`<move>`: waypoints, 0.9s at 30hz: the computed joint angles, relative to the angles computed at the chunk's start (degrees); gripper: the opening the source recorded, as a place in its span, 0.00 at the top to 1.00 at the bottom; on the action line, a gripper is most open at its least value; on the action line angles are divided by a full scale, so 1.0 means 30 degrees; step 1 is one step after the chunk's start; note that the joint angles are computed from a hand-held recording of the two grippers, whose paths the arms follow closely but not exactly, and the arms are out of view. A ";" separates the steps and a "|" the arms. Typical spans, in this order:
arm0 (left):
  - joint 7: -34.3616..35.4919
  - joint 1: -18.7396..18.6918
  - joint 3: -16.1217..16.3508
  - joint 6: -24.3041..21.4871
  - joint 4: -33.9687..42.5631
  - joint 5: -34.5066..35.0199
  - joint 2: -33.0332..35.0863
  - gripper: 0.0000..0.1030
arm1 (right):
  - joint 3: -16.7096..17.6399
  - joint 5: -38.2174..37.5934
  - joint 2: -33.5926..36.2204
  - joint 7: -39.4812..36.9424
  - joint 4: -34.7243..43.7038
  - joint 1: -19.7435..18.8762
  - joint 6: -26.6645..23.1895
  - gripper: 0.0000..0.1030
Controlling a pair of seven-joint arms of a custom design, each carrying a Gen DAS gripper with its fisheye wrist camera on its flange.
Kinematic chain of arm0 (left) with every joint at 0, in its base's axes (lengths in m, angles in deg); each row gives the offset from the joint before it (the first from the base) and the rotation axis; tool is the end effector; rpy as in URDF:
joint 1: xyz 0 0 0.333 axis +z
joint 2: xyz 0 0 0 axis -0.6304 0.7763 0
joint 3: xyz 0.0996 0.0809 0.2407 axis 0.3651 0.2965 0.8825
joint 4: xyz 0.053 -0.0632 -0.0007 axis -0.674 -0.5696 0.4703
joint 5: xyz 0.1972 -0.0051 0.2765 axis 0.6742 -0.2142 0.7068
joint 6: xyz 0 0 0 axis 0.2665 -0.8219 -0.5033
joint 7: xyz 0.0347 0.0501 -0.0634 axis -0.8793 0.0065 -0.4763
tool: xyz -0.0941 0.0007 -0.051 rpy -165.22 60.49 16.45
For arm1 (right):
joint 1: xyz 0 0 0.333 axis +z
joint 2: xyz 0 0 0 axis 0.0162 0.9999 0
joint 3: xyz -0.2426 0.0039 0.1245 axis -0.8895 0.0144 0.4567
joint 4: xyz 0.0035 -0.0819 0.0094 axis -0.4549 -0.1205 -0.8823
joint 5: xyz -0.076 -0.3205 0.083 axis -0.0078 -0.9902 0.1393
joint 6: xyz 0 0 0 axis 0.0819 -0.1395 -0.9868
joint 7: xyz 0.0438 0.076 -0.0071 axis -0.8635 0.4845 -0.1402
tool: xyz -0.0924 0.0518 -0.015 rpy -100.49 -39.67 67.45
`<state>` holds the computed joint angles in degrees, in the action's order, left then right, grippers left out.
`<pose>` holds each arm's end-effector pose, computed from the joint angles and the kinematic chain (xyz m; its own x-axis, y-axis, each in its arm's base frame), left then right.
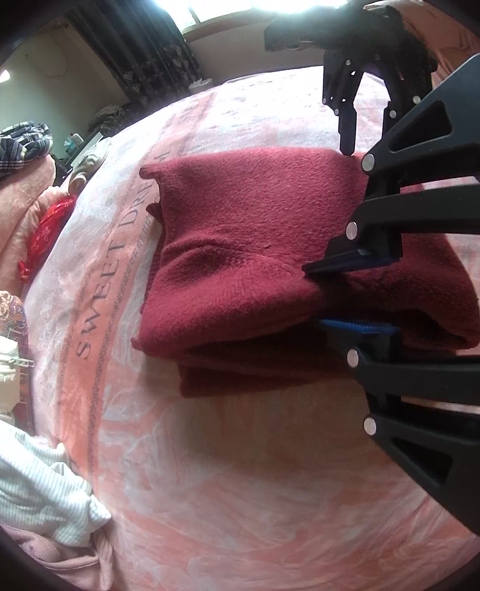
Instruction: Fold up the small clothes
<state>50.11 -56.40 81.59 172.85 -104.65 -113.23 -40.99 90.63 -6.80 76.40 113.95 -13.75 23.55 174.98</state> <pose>0.4146 -0.1794 0.4138 0.0891 -0.9166 0.3898 -0.9464 -0.1999 -0.2538 0.4797 0.3078 0.4204 0.6180 -0.6774 -0.3991 -0.7672 -0.6304 -0.1180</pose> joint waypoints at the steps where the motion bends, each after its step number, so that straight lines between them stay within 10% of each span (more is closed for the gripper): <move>1: 0.0632 -0.0272 0.0219 -0.0112 -0.0367 -0.0771 -0.0470 0.54 | -0.0030 -0.0255 -0.0120 -0.0062 -0.0140 0.0025 -0.0042 0.52; 12: 0.4213 -0.1629 0.0754 -0.1513 -0.2442 -0.4853 -0.1793 0.38 | -0.0290 -0.1096 0.0440 -0.0085 0.0053 -0.0203 -0.0038 0.52; 14: 0.4077 -0.1506 0.0590 -0.1382 -0.2552 -0.4943 -0.1810 0.46 | -0.0247 -0.1346 0.0689 0.0197 0.0314 -0.0074 -0.0030 0.52; 16: 0.4168 -0.1548 0.0619 -0.1405 -0.2654 -0.5038 -0.1818 0.90 | -0.0120 -0.1375 0.0537 0.0400 0.0082 0.0093 0.0060 0.51; 27: 0.3823 -0.1915 0.1587 -0.1150 -0.4088 -0.3317 -0.4385 0.90 | -0.0033 -0.2144 0.1155 0.0829 0.0077 0.0736 -0.0121 0.50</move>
<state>61.58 -62.15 86.35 169.40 -116.91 -123.18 -54.14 90.53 -13.23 79.87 116.44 -13.52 25.76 174.62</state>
